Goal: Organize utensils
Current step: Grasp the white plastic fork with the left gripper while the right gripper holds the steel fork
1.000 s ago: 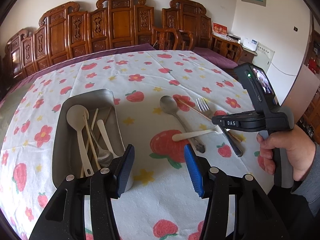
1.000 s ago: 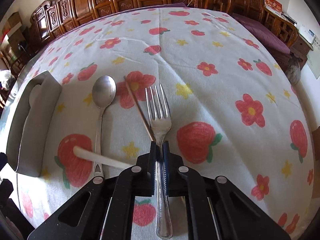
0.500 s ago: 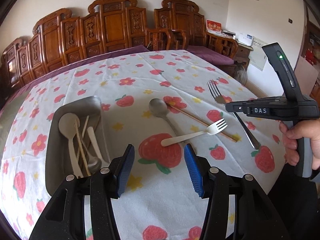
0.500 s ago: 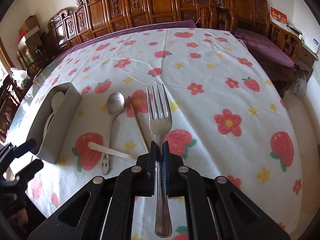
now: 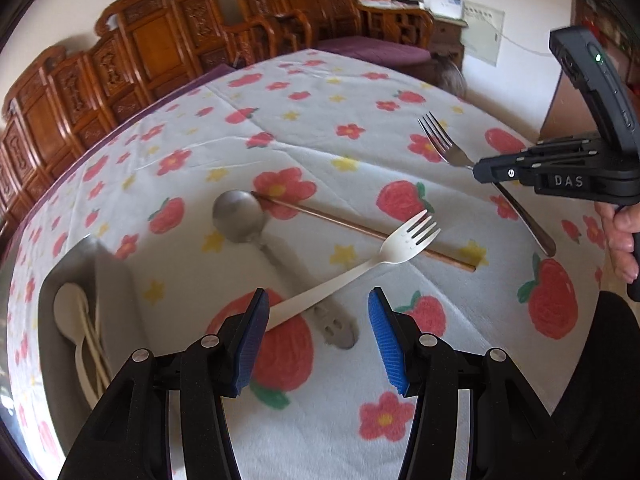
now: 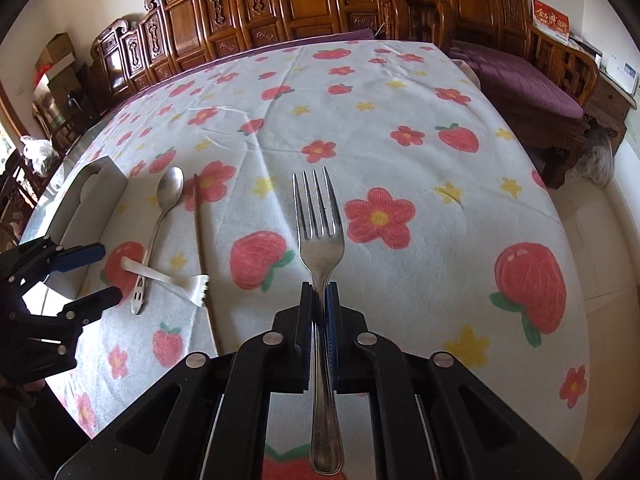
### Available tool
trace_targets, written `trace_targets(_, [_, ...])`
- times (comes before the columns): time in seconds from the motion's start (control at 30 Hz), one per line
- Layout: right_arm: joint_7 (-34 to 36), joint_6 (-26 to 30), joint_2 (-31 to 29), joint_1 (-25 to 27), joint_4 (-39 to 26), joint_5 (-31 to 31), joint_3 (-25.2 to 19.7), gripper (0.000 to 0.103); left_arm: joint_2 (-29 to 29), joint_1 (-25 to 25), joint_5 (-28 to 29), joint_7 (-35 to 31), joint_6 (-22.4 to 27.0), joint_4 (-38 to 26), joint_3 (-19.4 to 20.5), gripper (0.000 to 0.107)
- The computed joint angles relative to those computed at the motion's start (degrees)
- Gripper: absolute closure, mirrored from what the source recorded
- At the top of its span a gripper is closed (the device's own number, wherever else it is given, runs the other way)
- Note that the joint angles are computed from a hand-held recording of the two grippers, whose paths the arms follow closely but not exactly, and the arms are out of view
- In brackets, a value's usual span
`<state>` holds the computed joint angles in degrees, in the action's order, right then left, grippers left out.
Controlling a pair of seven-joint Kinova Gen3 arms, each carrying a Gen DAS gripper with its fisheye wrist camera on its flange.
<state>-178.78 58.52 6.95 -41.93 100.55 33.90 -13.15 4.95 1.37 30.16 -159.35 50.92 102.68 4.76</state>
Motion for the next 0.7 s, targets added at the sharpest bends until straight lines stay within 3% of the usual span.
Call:
trace_targets(0.27, [-0.6, -3.82, -0.89, 1.17, 2.87, -0.54, -0.11, 0.095, 3.47, 5.08, -9.3, 7.24, -1.94, -2.62, 2.46, 0.06])
trace_targets(0.5, [0.03, -5.44, -0.72, 1.35, 3.31, -0.99, -0.06, 0.095, 6.58, 5.38, -11.12, 9.91, 3.74, -6.87, 3.41, 0.083])
trace_targets(0.6, [0.05, -5.41, -0.83, 1.17, 3.3, -0.92, -0.14, 0.095, 7.5, 5.18, -11.1, 10.27, 6.66, -8.48, 3.65, 0.101])
trace_targets(0.7, [-0.09, -4.72, -1.02, 0.84, 3.02, -0.87, -0.36, 0.095, 7.08, 5.69, -11.95, 10.92, 6.45, -8.09, 3.64, 0.102])
